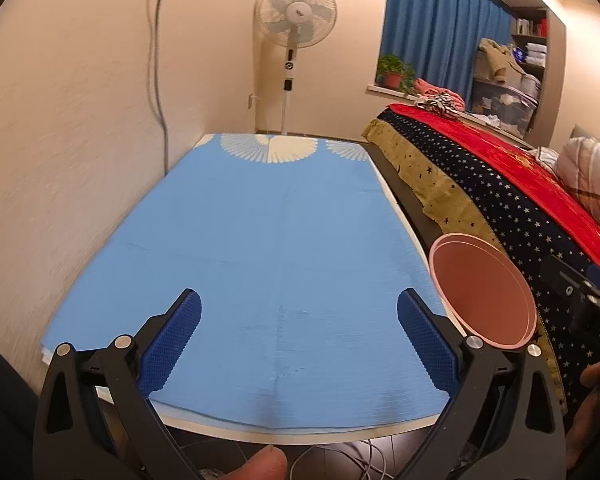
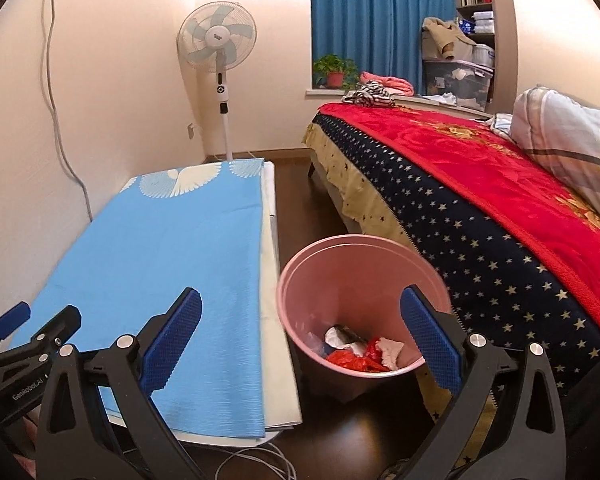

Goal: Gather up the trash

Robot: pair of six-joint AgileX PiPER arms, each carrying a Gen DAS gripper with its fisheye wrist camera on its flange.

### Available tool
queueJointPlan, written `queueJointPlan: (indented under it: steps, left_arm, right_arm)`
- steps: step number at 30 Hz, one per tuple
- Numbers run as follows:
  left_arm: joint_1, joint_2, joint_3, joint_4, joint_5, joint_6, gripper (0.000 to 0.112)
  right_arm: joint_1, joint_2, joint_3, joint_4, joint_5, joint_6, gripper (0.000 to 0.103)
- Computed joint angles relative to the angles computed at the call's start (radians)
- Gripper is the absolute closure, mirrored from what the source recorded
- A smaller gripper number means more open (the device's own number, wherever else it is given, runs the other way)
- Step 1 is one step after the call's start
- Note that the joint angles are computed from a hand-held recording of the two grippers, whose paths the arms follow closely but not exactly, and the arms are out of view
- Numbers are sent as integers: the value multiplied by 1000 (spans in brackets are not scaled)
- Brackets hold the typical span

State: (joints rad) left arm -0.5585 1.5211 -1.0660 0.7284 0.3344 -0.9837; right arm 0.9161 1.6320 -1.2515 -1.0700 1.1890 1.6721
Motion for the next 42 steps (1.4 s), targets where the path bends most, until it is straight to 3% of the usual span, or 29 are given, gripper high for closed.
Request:
queueJointPlan:
  steps: [7, 42]
  left_arm:
    - [-6, -10, 21, 94, 12, -80, 17]
    - [-3, -14, 27, 48, 7, -20, 17]
  right_arm:
    - [-3, 38, -36, 13, -26, -25, 5]
    - [8, 62, -61, 12, -18, -32, 5]
